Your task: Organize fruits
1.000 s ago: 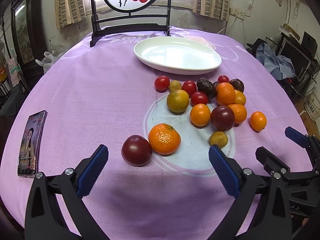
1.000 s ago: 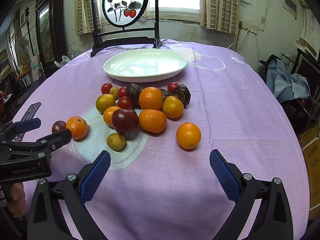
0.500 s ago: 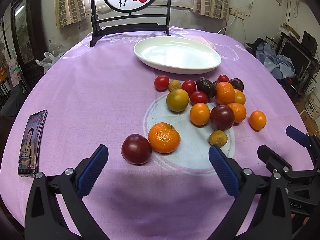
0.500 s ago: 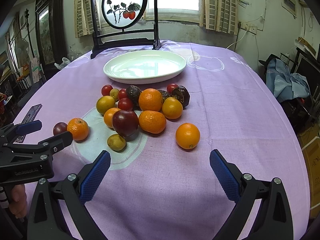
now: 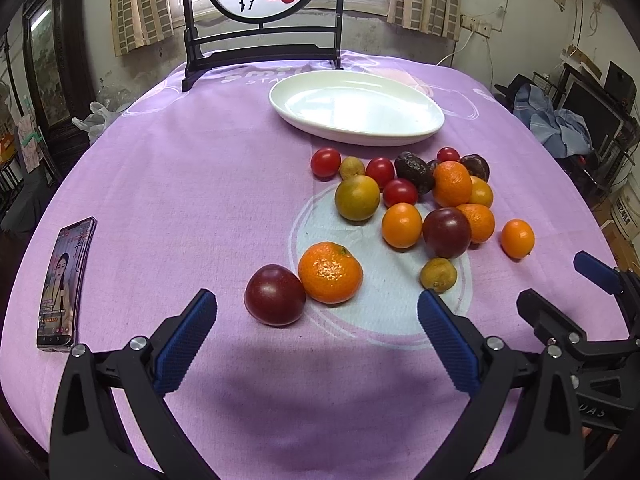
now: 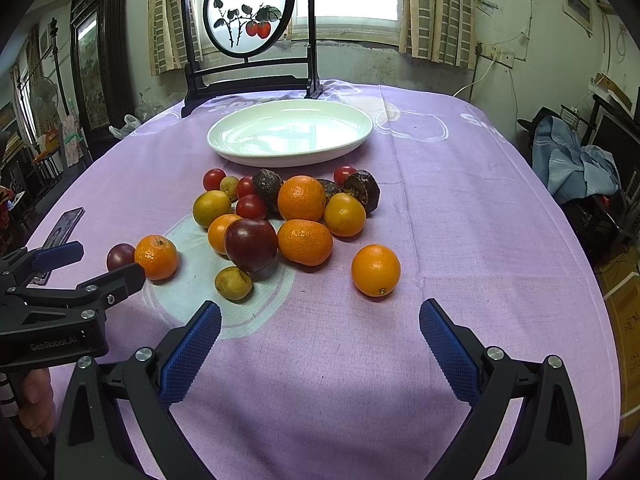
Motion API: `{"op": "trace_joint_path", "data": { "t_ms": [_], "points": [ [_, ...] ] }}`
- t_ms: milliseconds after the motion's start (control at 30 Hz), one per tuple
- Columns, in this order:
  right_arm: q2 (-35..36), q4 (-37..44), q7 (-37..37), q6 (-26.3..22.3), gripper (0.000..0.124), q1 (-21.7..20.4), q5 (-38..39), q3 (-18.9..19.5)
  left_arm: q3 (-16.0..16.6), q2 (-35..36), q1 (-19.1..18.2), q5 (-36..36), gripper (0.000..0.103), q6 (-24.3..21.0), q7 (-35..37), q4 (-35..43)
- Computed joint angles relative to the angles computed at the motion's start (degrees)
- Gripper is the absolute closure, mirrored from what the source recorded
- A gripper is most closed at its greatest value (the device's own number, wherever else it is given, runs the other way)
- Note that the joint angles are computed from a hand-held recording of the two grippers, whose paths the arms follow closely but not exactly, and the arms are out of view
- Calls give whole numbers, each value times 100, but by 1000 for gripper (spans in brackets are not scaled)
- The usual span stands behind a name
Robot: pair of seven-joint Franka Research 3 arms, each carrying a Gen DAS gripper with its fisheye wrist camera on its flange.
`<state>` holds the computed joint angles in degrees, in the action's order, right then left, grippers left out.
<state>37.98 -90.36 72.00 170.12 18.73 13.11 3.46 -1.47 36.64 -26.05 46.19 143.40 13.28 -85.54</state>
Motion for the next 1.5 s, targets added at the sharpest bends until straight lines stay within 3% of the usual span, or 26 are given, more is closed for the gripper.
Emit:
{"op": "trace_joint_path", "data": {
  "t_ms": [800, 1133, 1200, 1400, 1500],
  "points": [
    [2, -14, -1, -18, 24, 18, 4, -11, -5, 25, 7, -34, 4, -7, 50, 8],
    [36, -31, -311, -119, 24, -276, 227, 325, -146, -172, 393, -327, 5, 640, 499, -633],
    [57, -13, -459, -143, 24, -367, 313, 427, -144, -122, 428, -427, 7, 649, 640, -604],
    [175, 206, -716, -381, 24, -518, 573, 544, -414, 200, 732, -1137, 31, 569, 1730, -265],
    [251, 337, -778, -477, 24, -553, 680, 556, -258, 273, 643, -1137, 37, 535, 1972, -165]
  ]
}}
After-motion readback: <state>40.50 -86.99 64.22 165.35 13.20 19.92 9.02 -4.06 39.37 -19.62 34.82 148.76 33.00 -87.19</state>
